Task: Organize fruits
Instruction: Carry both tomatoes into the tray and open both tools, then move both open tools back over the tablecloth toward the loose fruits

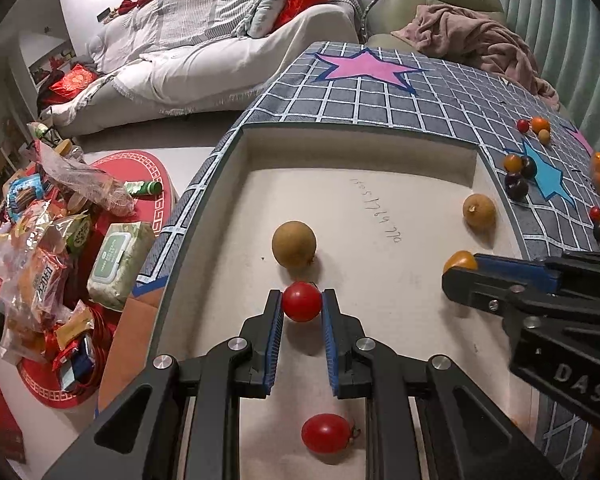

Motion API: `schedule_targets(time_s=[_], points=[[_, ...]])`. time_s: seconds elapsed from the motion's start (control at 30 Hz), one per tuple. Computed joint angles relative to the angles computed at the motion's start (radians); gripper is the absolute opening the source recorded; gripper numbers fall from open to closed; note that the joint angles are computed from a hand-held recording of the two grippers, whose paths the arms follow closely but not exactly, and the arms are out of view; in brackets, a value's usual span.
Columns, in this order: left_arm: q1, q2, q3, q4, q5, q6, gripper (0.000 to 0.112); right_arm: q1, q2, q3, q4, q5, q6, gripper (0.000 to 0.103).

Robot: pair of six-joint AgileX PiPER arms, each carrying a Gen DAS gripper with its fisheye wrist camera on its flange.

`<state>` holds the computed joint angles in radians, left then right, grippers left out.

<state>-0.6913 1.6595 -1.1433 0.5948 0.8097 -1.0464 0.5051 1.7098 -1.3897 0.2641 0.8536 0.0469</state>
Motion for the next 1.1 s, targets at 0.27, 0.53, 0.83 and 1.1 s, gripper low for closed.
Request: schedule_targets(time_s=[0.27,0.53,0.83,1.1], points=[[0.007,0.022,-0.027,-0.041,0.022,0.053,0.021,-0.006,0.012,-0.002,0.034,0.012,-0.027,0.023],[0.009,0.004,-0.019,-0.047,0.018,0.058,0.091,-0.002,-0.028,0.009,0.070,-0.004,-0.063,0.077],[-0.041,-0.047,-0.011,0.018,0.053,-0.022,0.093,-0.066,-0.121,0.059,0.152,-0.011,-0.092,0.102],[-0.110,-0.059,-0.105,0.021,0.136,0.015,0.093,-0.210,-0.252,0.146,0.204,0.012,-0.140,0.103]])
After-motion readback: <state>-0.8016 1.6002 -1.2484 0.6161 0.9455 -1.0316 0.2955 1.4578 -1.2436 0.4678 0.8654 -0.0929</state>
